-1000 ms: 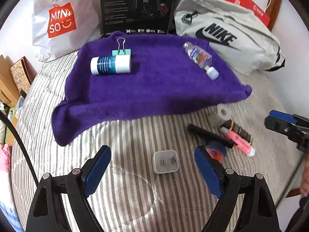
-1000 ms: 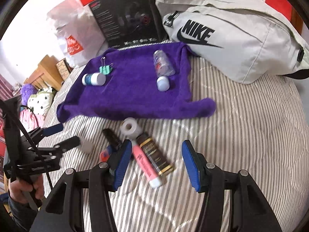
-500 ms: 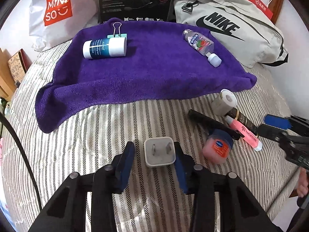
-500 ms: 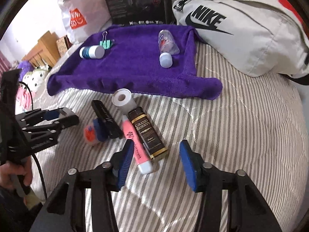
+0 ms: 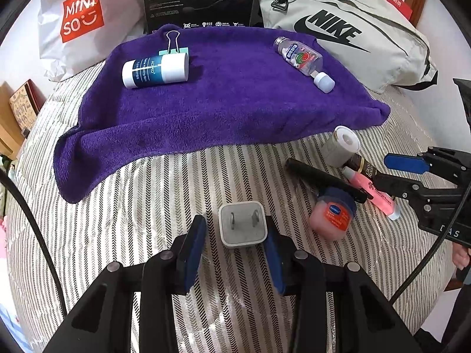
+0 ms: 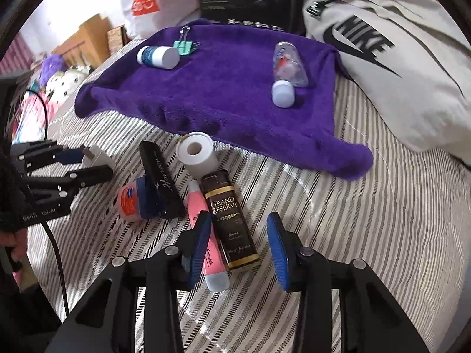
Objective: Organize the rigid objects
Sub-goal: 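Grasp the white charger plug with the left tool, then grasp the black-and-gold Grand Reserve box with the right tool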
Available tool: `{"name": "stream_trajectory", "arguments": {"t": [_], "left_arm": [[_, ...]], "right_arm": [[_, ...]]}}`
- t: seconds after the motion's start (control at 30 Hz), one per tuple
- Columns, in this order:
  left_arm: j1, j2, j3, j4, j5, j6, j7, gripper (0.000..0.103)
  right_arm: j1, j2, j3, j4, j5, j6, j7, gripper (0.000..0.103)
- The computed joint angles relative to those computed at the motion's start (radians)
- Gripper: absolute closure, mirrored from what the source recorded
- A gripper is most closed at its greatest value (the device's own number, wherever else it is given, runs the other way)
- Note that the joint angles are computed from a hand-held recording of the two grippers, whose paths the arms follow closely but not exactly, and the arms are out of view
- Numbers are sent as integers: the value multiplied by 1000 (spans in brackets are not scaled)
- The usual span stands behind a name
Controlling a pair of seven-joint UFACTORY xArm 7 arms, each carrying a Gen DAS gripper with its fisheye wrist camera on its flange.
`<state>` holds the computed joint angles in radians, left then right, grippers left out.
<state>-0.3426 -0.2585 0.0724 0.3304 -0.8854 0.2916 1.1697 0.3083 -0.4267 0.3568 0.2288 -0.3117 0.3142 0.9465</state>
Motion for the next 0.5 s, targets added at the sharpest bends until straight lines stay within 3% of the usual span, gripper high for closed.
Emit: {"name": "stream_trajectory", "arguments": {"t": [0.13, 0.33, 0.43, 0.5], "left_arm": [[20, 13, 0, 11, 29, 4, -14, 74], [28, 14, -11, 8, 39, -2, -19, 74], [18, 14, 3, 9, 18, 1, -10, 74], [19, 15, 13, 14, -3, 16, 8, 74]], "right_arm": [[8, 0, -5, 19, -30, 67, -57, 64], [21, 50, -29, 44, -25, 55, -135, 66], [-30, 103, 7, 62, -95, 8, -87, 72], [-40, 111, -6, 51, -99, -34, -64, 75]]}}
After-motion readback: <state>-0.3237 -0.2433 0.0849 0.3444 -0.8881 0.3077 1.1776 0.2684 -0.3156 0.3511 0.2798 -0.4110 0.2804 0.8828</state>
